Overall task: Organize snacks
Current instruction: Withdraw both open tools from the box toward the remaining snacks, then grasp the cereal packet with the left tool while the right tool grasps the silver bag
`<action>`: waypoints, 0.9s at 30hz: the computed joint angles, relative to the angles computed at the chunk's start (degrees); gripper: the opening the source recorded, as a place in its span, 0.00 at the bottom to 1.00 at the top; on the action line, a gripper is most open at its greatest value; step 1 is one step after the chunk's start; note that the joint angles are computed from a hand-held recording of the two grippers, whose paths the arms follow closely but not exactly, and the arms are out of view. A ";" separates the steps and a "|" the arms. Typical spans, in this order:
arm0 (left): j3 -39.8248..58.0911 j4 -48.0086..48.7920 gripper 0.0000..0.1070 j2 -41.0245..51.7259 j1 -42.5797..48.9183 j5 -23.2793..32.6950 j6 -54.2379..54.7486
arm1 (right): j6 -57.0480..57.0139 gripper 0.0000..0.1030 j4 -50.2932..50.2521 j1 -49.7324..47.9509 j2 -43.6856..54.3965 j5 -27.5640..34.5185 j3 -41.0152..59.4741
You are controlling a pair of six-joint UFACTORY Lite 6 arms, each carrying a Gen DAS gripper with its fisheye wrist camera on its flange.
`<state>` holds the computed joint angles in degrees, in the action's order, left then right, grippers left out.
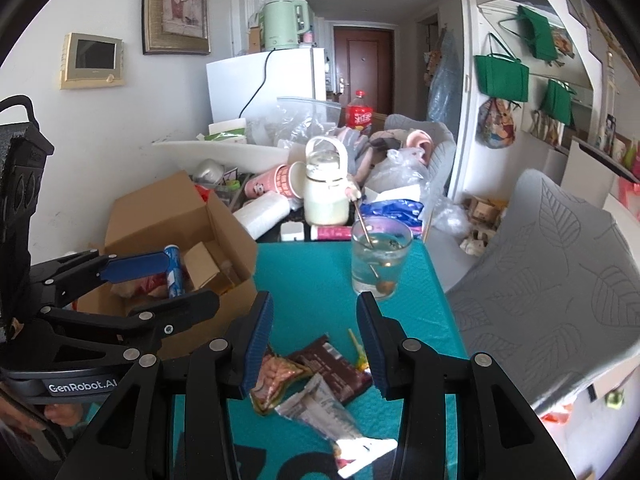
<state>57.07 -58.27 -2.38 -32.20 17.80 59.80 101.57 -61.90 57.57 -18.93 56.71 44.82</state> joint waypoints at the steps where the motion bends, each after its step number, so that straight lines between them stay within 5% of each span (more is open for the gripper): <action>1: -0.34 -0.16 0.65 0.00 -0.60 -0.24 -0.05 | 0.19 0.42 0.49 0.73 -1.08 0.83 -0.99; 12: -4.36 1.24 0.65 1.79 -4.15 -1.02 -1.54 | 3.95 0.46 3.86 4.50 -8.02 1.68 -10.48; 27: -8.52 -20.27 0.65 9.40 -2.96 -2.97 23.46 | 10.23 0.56 1.44 -3.18 -2.84 -20.46 -21.77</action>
<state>48.56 -78.53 7.02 -35.15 14.83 83.27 111.80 -60.47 54.40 -21.78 36.25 23.04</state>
